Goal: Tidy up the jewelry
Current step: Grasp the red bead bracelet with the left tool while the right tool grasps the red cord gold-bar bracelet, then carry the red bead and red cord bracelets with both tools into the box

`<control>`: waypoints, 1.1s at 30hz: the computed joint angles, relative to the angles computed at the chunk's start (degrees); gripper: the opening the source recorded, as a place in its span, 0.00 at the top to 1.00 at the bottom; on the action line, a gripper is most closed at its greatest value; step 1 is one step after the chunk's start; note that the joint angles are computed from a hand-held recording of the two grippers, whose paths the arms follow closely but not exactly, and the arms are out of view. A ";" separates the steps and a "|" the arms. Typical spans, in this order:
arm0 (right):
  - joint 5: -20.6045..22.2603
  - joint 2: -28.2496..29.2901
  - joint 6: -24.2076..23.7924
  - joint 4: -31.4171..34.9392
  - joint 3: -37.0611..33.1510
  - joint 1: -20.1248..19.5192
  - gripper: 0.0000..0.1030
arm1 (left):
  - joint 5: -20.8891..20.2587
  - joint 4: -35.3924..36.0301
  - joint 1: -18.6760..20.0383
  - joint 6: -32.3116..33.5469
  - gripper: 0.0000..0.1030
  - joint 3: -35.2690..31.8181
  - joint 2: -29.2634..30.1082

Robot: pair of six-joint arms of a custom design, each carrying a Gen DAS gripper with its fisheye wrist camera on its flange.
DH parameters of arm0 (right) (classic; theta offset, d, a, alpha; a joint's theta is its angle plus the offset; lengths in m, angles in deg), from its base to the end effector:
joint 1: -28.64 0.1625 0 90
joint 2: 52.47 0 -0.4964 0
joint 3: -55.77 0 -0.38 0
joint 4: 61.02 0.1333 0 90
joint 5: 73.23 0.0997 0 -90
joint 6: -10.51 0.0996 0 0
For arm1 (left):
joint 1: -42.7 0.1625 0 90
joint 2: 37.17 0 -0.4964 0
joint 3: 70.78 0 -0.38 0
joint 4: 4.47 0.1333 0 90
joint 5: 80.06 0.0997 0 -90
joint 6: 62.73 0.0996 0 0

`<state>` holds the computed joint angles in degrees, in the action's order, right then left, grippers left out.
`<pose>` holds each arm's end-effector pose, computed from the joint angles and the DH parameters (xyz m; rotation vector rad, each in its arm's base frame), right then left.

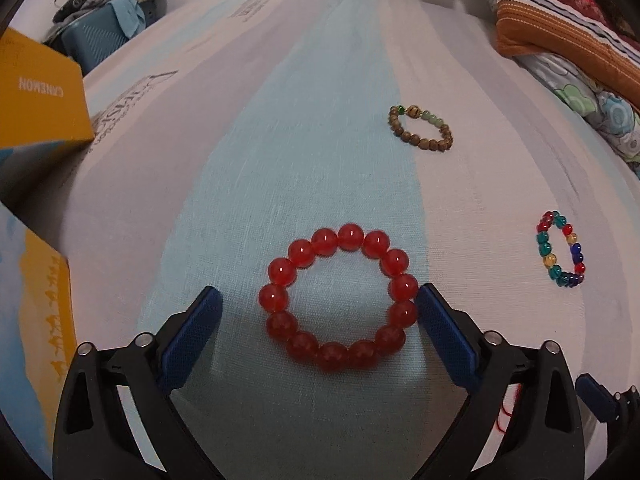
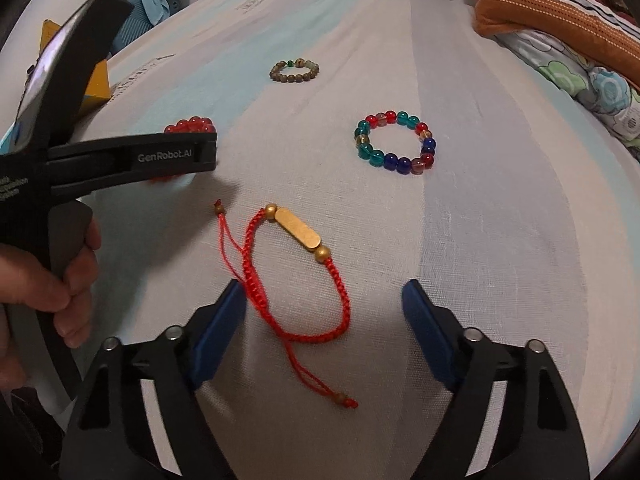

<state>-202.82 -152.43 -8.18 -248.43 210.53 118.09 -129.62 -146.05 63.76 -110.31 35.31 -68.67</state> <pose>0.0673 -0.2592 0.3519 0.0428 -2.2727 0.7301 -0.4761 -0.3954 -0.0532 0.6207 2.3216 -0.4941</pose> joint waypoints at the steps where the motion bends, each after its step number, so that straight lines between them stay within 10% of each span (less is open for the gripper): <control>1: -0.12 -0.23 0.14 0.21 -0.04 0.04 0.36 | 0.08 -0.17 -0.08 0.11 0.14 0.10 0.09; 15: 0.56 -3.70 1.70 5.35 -1.85 -1.48 0.76 | -1.69 -1.24 -0.58 2.41 0.72 -0.05 0.03; 33: 2.18 -5.88 3.21 7.51 -2.59 -1.41 0.82 | -4.45 -3.30 -0.60 2.11 0.88 0.96 -2.15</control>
